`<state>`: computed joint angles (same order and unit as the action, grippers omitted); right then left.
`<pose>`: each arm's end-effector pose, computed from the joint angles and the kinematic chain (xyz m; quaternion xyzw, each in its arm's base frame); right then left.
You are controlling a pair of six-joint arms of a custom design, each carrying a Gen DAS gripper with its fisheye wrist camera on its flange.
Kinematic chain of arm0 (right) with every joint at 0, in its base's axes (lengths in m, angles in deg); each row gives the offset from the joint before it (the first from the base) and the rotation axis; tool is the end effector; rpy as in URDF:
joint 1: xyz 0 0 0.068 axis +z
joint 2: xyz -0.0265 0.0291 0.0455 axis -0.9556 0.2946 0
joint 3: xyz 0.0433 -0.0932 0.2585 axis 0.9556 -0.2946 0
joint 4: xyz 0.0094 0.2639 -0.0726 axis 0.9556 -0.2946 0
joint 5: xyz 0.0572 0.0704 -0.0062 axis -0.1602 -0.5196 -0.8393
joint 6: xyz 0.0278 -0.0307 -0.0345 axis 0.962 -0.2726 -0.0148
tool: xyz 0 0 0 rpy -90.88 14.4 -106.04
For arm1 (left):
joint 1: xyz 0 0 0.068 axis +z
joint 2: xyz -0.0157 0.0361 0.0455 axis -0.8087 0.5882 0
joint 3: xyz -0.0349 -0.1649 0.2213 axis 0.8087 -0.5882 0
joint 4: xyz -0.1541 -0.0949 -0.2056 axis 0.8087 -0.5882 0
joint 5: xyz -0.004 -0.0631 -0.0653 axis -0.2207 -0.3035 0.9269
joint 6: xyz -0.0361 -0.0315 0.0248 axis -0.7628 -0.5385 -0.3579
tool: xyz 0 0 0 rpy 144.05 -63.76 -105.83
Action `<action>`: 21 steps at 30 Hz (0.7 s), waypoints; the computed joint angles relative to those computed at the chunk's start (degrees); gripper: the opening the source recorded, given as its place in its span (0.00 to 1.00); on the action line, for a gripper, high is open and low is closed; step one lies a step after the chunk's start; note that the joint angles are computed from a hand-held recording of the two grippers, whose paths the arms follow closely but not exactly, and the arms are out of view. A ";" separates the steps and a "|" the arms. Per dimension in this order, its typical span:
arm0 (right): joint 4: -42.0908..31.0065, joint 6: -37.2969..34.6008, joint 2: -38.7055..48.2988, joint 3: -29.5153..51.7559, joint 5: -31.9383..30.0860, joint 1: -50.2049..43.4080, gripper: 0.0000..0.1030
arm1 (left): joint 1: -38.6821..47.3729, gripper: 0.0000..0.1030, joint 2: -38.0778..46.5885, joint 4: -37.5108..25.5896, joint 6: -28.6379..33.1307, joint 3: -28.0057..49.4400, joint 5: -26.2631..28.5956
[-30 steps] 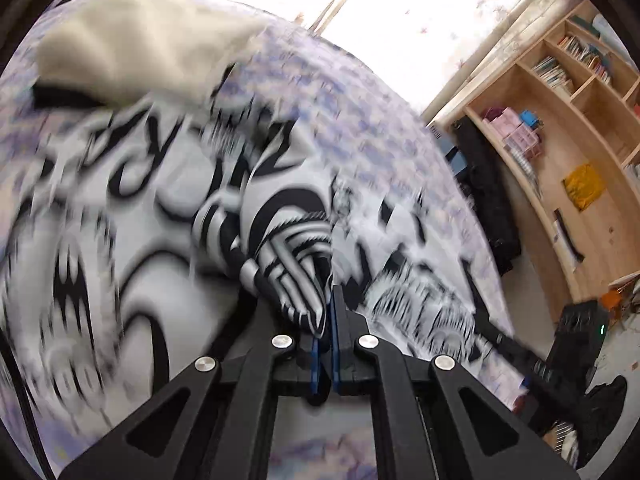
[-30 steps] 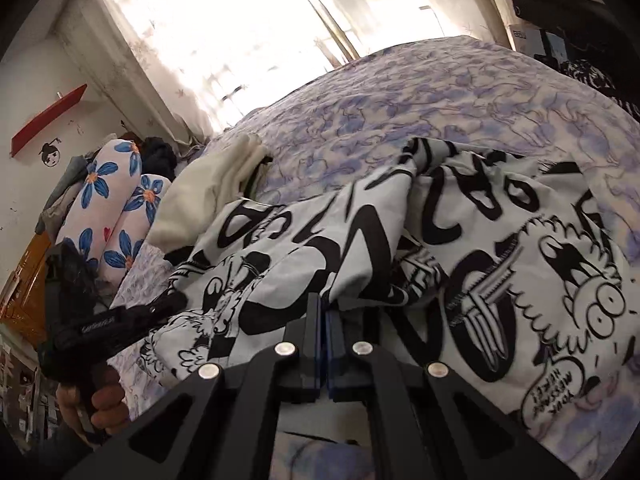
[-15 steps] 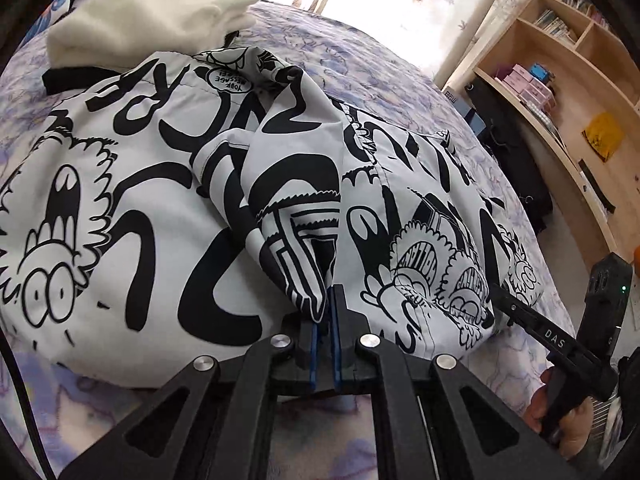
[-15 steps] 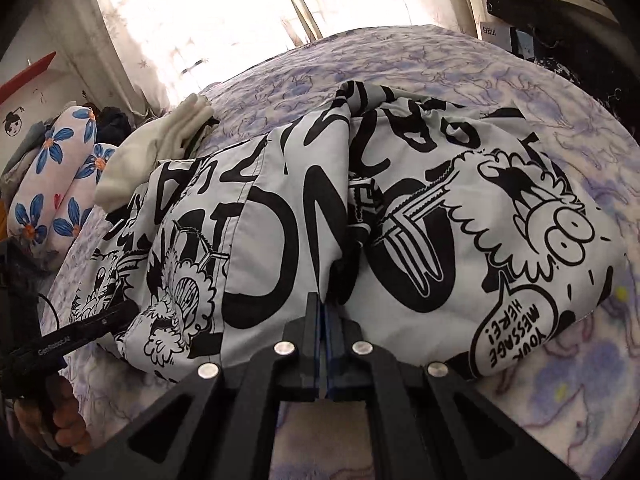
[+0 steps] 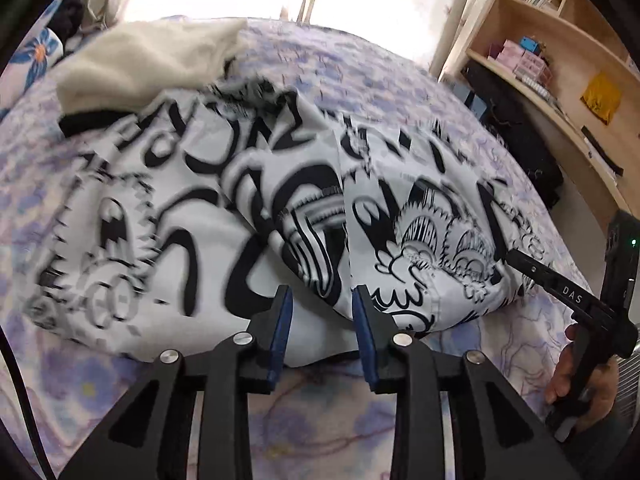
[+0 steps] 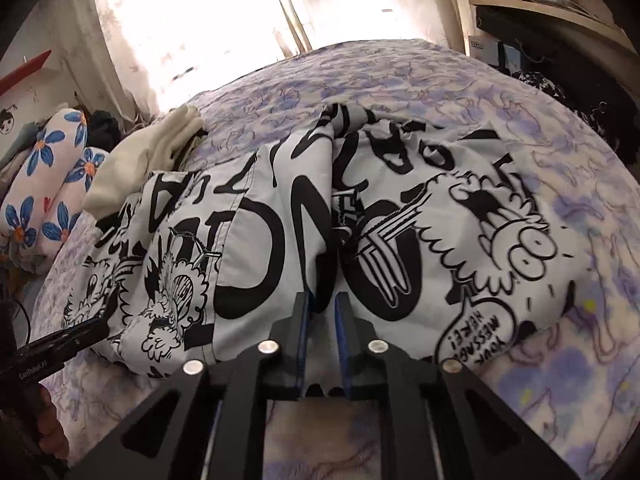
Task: Fold large clothes
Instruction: 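Release the jacket with both grippers and pull them back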
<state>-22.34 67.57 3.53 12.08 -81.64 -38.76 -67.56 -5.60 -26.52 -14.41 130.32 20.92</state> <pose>0.2489 0.1634 0.2628 -0.0527 0.9267 0.1333 0.3475 0.1754 -0.0446 0.2678 -0.0711 0.9323 -0.1395 0.3262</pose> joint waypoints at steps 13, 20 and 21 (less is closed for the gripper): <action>2.81 -3.66 21.90 22.79 -1.91 4.98 0.14 | 1.09 0.28 25.95 13.64 3.84 17.41 0.64; 3.21 -5.24 27.36 22.09 5.33 -1.31 0.09 | 5.43 0.06 37.74 16.38 3.01 17.17 -5.36; 4.31 -5.51 26.22 19.93 4.24 -2.65 0.08 | 7.37 0.06 36.24 18.19 2.46 14.82 -2.62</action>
<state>-18.03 62.06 29.75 32.01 -77.39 -41.42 -60.19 30.64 -8.32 -11.95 145.14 18.30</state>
